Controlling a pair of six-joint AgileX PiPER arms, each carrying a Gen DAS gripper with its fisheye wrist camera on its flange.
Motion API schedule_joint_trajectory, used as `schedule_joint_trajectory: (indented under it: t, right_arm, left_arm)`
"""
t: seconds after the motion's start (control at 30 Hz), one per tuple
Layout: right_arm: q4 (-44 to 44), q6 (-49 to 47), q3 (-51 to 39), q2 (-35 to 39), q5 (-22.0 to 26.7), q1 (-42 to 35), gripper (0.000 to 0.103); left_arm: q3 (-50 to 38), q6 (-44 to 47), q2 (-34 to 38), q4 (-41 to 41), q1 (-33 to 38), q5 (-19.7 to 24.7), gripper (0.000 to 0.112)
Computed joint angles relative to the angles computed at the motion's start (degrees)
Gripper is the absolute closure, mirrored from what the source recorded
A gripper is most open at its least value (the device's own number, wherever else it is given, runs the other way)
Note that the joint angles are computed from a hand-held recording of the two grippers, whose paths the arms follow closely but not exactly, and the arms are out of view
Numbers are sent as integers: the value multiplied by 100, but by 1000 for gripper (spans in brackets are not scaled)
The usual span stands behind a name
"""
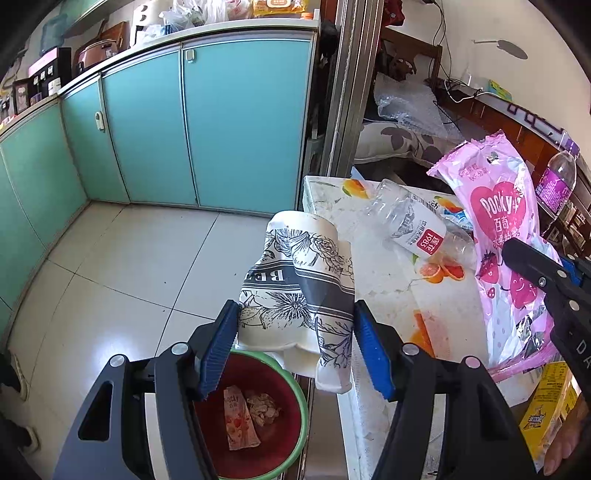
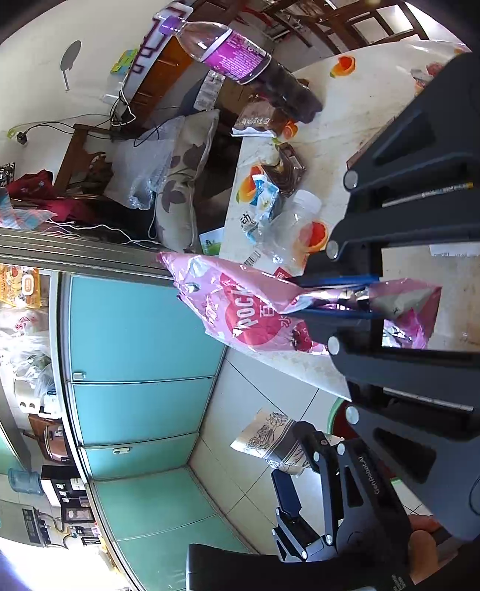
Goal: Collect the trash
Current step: 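Carry the paper cup and Pocky wrapper over the red trash bin, then open the left gripper over the bin while the right gripper releases the wrapper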
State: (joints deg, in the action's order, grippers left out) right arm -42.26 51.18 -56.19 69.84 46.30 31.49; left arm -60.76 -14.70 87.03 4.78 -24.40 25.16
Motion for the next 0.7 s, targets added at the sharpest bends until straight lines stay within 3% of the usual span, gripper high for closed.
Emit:
schedule_joint_trajectory:
  t: [0.2,0.37,0.7]
  right_arm:
    - [196,-126,-193,282,6,191,93]
    - [653,-296,-386,720,-215,448,93]
    - [2175,-1326,-586,1551,-781,530,93]
  left_arm:
    - [3,265,215,-145,144,156,52]
    - [-28,577,535,-471,671,391,52]
    - [-131,625,1205,-429,1467,838,52]
